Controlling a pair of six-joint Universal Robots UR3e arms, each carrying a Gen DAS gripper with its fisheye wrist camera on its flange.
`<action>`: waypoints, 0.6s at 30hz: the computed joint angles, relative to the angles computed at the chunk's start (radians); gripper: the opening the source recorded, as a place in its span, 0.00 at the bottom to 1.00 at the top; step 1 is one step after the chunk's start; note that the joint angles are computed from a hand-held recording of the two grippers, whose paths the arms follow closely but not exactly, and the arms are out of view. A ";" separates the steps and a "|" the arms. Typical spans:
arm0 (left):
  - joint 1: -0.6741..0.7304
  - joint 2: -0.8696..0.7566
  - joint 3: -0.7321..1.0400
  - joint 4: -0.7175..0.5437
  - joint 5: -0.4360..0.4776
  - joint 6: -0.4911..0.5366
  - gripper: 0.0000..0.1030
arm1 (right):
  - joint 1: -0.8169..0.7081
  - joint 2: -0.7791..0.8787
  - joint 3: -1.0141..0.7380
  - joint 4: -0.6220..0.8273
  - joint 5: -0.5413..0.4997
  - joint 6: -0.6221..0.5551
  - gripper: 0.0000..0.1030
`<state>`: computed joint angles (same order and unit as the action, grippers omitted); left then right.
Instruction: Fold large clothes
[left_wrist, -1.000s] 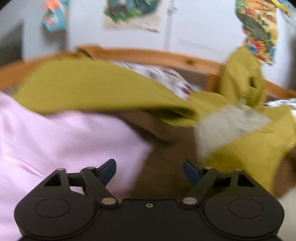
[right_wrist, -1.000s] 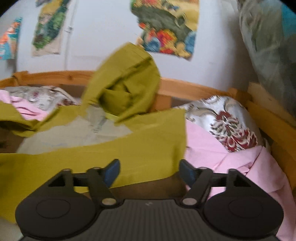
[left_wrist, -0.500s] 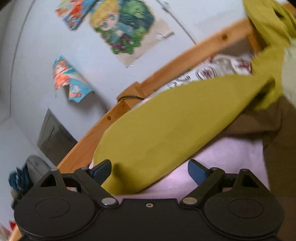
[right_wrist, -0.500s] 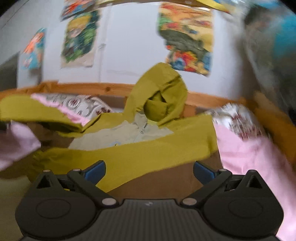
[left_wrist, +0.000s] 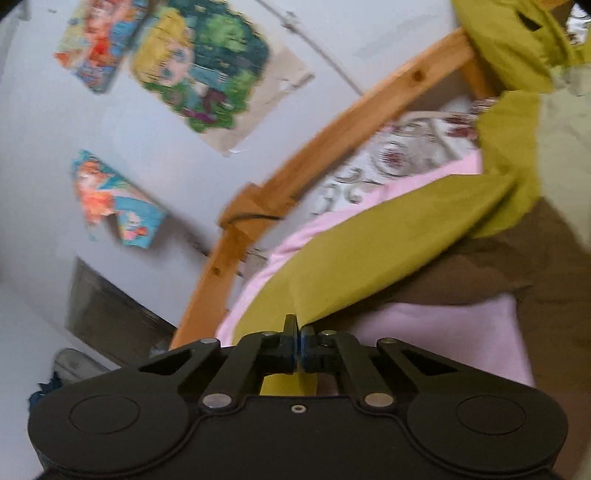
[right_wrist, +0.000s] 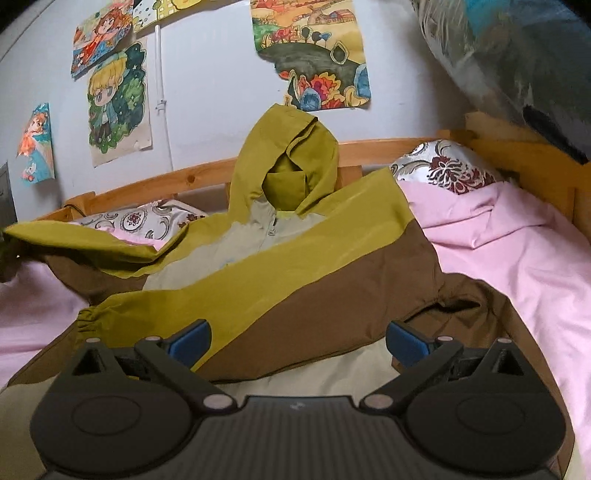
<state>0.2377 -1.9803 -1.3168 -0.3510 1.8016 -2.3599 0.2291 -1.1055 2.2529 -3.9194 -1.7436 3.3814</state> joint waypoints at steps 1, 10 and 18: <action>-0.009 0.025 0.085 -0.181 -0.006 -0.039 0.00 | -0.003 0.003 0.011 -0.014 0.008 -0.004 1.00; -0.068 -0.002 0.874 -1.318 -0.240 -0.262 0.00 | -0.100 -0.062 0.208 -0.150 0.231 -0.010 1.00; -0.197 -0.116 1.143 -1.564 -0.476 -0.355 0.00 | -0.232 -0.221 0.365 -0.191 0.538 -0.011 1.00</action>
